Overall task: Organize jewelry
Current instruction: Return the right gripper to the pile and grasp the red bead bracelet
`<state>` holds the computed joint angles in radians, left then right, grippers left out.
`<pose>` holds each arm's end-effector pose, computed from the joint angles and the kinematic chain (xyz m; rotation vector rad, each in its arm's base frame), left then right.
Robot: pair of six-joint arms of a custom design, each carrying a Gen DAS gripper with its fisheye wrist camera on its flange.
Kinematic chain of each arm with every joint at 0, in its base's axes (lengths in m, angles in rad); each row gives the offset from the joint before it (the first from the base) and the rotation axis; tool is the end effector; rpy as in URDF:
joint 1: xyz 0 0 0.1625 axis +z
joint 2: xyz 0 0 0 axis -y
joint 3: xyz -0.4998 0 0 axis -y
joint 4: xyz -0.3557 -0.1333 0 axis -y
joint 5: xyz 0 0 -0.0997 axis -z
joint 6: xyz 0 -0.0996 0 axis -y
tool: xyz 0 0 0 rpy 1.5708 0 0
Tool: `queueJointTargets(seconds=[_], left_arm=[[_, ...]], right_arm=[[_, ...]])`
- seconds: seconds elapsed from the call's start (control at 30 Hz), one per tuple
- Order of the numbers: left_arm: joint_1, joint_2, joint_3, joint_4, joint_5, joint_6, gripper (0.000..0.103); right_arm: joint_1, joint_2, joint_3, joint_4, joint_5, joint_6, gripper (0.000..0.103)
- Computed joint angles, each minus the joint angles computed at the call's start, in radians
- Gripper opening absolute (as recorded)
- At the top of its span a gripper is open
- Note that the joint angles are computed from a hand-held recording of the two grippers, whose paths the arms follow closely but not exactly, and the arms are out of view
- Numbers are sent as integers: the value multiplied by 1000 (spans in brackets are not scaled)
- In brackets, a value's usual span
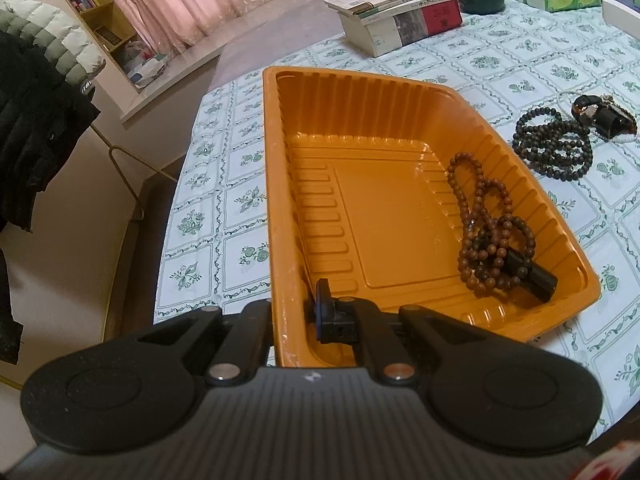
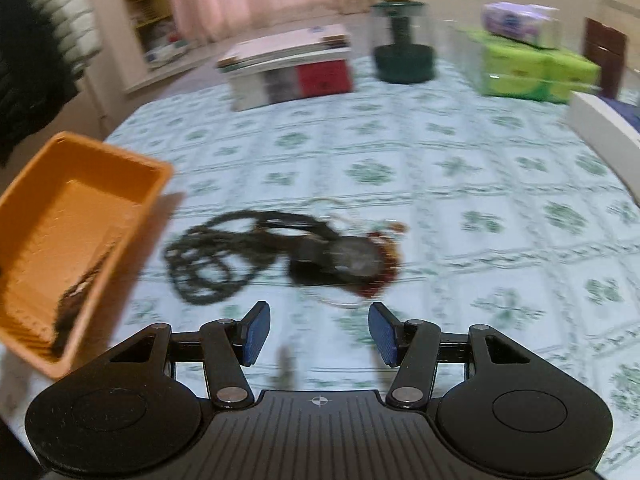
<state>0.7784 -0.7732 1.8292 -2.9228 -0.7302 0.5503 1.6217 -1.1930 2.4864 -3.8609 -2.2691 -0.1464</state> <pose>-0.3154 -0.6024 0.1675 1.3113 1.8971 -0.4648 0.0895 -0.3959 0.3272 -0.2139 -2.1994 1.1406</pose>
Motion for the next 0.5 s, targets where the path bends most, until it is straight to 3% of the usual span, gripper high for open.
queueJointTargets(seconds=[0.2,0.5], left_arm=[[-2,5,-16,20,5,18,4],[-2,10,-28,32,13,41,5]], right_arm=[[-51,0,6,-71,14,-56,55],[-87,29,-41,-45,69,-169,55]])
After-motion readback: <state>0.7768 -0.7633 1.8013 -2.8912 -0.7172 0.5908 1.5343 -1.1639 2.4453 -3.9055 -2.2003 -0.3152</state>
